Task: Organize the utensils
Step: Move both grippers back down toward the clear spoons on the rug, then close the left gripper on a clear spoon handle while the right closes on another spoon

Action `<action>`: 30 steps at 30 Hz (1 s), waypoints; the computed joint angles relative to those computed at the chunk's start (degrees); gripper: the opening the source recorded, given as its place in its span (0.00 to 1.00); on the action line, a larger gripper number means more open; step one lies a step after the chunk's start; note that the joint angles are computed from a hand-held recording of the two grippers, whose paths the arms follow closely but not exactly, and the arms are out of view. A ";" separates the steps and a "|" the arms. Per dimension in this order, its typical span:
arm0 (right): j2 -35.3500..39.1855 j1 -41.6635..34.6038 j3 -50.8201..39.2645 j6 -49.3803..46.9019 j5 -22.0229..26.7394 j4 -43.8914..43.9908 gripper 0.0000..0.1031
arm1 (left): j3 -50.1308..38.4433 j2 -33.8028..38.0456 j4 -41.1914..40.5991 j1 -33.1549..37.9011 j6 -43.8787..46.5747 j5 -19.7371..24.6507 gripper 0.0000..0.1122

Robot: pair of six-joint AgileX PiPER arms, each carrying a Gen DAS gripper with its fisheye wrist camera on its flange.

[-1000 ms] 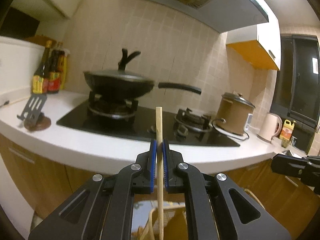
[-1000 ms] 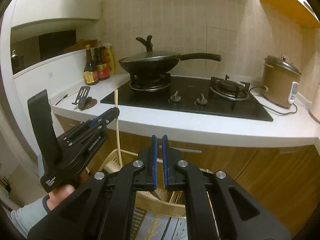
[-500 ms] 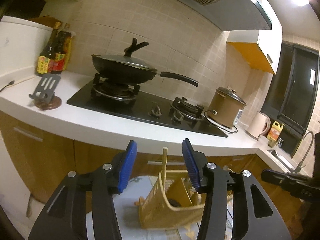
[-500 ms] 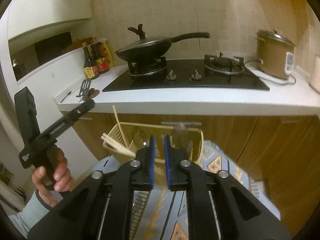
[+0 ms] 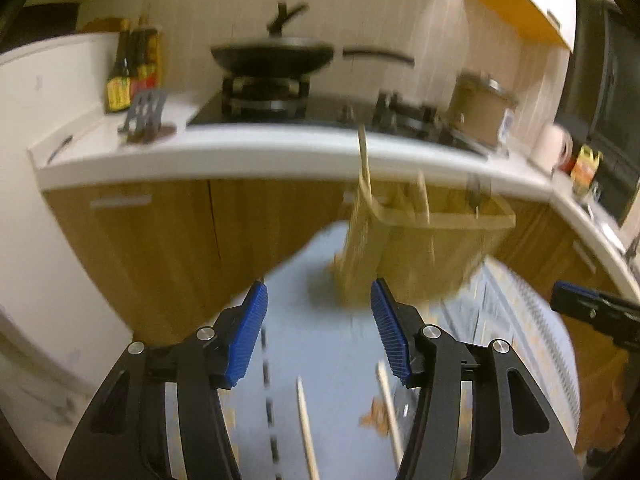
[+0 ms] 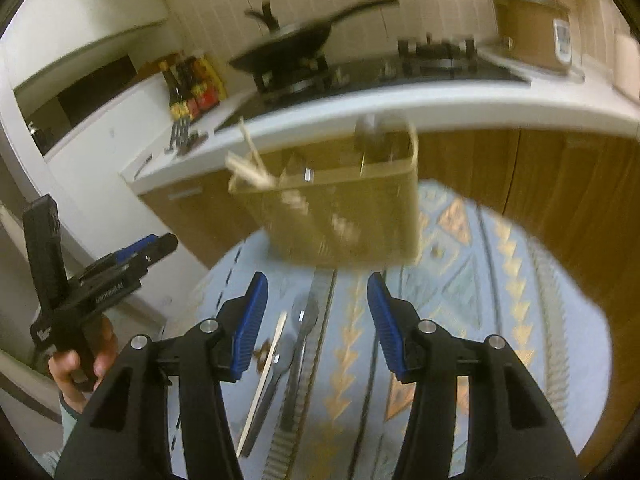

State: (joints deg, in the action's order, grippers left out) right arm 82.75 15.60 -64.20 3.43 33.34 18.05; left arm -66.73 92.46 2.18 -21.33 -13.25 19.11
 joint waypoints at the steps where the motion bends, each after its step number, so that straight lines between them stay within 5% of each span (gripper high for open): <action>1: 0.46 0.42 0.43 0.48 0.32 0.25 0.47 | 0.85 -0.15 -0.21 -0.02 0.40 0.06 0.47; 10: 4.46 3.67 6.57 5.51 -1.69 -0.61 0.47 | 9.95 0.98 -3.14 -5.13 6.75 1.06 0.46; 14: 4.39 4.03 10.57 3.33 -4.01 2.75 0.47 | 11.15 2.97 -4.94 -7.55 8.51 1.15 0.32; 19: 3.22 5.08 15.41 5.30 -7.38 0.65 0.47 | 12.14 3.62 -9.97 -8.55 11.30 -0.33 0.32; 22: 2.57 2.73 17.79 -0.58 -7.87 6.82 0.47 | 12.65 2.85 -12.85 -9.47 13.34 -0.57 0.32; 30: 1.00 0.68 18.41 -1.49 -7.22 6.13 0.47 | 8.87 6.32 -18.00 -11.09 16.84 2.08 0.17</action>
State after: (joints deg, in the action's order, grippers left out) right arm 83.74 16.29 -45.80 1.94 26.12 24.18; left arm -57.86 98.78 -15.82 -32.43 3.59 21.19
